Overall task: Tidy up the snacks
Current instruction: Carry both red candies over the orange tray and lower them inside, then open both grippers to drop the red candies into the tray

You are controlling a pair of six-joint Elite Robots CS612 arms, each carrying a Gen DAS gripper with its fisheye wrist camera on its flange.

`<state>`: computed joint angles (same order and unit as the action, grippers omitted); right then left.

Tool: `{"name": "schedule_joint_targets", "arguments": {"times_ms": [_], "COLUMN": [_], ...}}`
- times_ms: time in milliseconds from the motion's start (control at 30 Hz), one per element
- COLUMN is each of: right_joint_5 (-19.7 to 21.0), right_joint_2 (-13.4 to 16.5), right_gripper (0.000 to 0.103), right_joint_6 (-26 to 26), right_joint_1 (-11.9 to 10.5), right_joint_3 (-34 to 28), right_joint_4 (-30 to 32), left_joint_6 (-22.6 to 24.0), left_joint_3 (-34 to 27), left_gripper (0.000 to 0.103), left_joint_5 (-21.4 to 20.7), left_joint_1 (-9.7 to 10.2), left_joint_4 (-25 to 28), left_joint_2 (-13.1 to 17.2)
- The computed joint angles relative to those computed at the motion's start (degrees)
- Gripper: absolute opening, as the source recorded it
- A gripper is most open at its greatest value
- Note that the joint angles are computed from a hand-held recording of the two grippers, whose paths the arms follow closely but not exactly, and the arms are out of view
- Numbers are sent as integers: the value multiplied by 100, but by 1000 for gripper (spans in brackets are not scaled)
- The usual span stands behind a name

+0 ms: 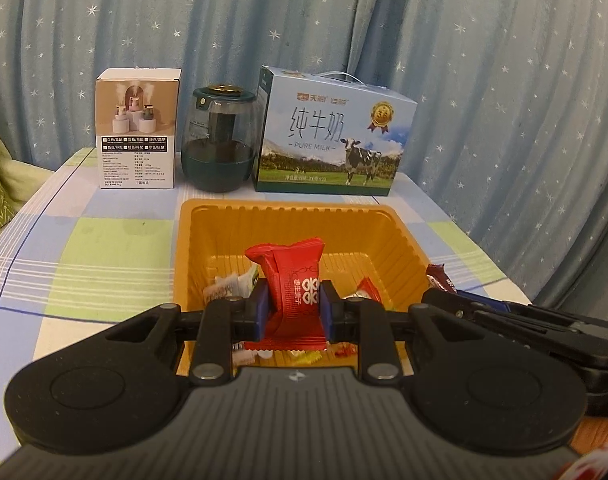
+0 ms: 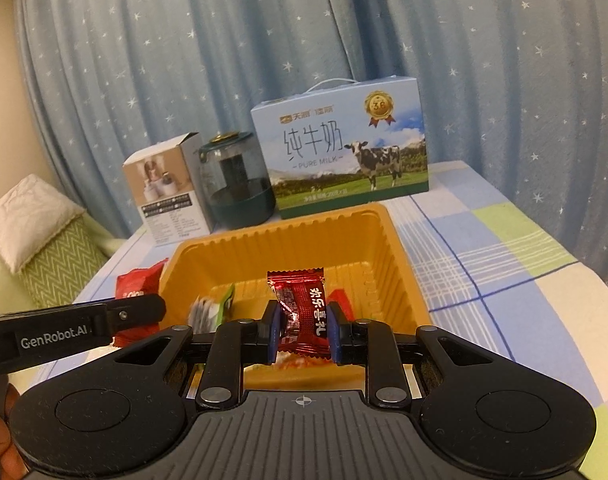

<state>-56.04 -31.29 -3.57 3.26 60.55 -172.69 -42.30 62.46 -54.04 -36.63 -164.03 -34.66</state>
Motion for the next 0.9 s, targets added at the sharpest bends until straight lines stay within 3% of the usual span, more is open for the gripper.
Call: {"name": "schedule_joint_targets", "arguments": {"times_ms": [567, 900], "right_joint_5": [-142, -180], "right_joint_2": [558, 646], "right_gripper": [24, 24], "right_joint_6": [361, 427], "right_joint_1": [169, 178], "right_joint_3": [-1074, -1205], "right_joint_4": [507, 664], "left_joint_6": [-134, -117], "left_joint_3": [-216, -432], "left_gripper": [23, 23], "left_joint_5": [-275, -408], "left_joint_1": [198, 223], "left_joint_4": [38, 121], "left_joint_2": [193, 317]}}
